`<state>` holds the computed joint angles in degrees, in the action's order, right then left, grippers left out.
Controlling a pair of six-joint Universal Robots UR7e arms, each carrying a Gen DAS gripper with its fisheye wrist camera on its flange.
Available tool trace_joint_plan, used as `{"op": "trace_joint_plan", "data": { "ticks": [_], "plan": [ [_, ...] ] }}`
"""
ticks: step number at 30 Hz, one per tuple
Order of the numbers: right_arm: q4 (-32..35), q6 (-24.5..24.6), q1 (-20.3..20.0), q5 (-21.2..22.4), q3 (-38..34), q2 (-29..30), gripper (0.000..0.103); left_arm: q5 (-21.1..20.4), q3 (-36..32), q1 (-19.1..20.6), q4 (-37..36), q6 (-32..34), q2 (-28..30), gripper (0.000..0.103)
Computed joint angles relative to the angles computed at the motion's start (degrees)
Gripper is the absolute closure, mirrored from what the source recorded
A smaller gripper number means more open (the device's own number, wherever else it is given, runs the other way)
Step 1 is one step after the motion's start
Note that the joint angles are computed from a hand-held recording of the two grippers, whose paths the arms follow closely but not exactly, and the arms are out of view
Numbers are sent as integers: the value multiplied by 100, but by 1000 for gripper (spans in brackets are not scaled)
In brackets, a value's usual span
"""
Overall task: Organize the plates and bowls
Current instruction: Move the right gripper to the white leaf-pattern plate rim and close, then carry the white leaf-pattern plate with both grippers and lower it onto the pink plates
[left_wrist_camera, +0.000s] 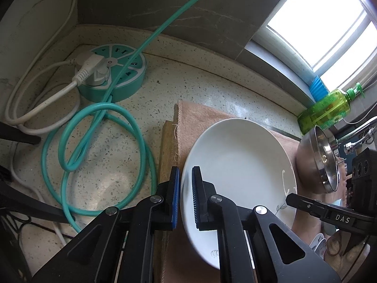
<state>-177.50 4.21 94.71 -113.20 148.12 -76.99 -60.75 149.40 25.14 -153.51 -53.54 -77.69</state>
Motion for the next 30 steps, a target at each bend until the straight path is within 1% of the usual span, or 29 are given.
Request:
{"op": "trace_joint_plan", "data": {
  "ticks": [8,13,19,23,30],
  "plan": [
    [71,-31,12,-23,-23,-14,95,27,-7,-9,2,23,12,94],
    [180,-51,0,19,46,-185,95,-10,47,-85,51,-78,-94,94],
    [337,-21,119,48,144,-449,94,10,134,-372,318,-453,-351,94],
    [422,-53,230,5,246,-678,94,65,196,-685,577,-735,-555,94],
    [894,-77,328,98,492,-1476,94,28,271,-1296,1094,-1439,-975,94]
  ]
}}
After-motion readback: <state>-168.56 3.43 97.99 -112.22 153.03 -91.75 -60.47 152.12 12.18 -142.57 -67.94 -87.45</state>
